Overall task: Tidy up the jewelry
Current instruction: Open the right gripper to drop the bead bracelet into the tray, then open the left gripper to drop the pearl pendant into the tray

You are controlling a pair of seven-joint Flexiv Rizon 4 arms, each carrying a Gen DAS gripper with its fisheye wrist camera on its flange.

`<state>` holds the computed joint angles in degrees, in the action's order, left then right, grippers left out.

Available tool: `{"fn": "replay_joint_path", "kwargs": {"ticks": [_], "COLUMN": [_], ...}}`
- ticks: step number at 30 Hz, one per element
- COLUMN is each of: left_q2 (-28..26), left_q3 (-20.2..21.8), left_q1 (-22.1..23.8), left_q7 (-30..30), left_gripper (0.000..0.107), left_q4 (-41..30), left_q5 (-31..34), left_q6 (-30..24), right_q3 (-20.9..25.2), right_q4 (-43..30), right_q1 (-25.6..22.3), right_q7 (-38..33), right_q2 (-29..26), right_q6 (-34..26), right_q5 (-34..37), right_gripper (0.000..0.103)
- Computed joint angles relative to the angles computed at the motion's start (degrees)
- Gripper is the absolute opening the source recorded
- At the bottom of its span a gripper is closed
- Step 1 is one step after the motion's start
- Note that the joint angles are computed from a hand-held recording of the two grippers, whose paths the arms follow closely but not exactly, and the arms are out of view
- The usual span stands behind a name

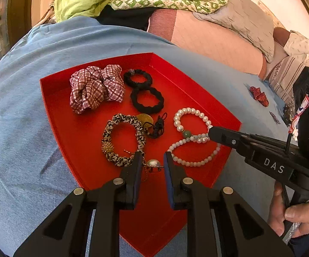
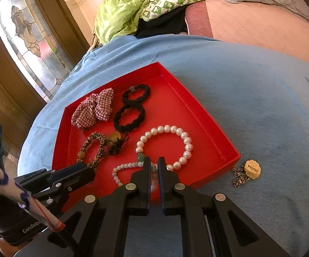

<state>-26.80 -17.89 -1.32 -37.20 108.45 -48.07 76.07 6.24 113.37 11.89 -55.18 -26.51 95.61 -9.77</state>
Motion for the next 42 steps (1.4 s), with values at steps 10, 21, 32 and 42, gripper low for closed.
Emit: {"fn": "replay_joint_path", "kwargs": {"ticks": [10,21,32,42], "left_q2": [0.6,0.8,1.6,1.9], "left_q3": [0.6,0.9,0.1,-1.1], "left_q1": [-0.5,-0.7,-0.6,-0.3], "left_q7": [0.2,-0.6,0.1,0.3], "left_gripper": [0.019,0.027,0.040,0.050], "left_q4": [0.6,0.9,2.4,3.6], "left_q5": [0.4,1.6,1.7,2.9], "left_q6": [-0.7,-0.4,1.5,3.8], "right_q3": [1.1,0.7,-0.6,-1.7], "right_q4": [0.1,0.6,2.4,4.3], "right_q1": [-0.8,-0.5,0.3,0.6], "right_q7": [-0.6,-0.4,0.0,0.5], "right_q2": [0.1,0.5,2.1,4.1], "right_q6": [-0.2,-0.1,0.6,1.8], "right_q5": [0.3,0.5,0.5,0.6], "right_gripper": [0.007,0.008,0.013,0.015]}}
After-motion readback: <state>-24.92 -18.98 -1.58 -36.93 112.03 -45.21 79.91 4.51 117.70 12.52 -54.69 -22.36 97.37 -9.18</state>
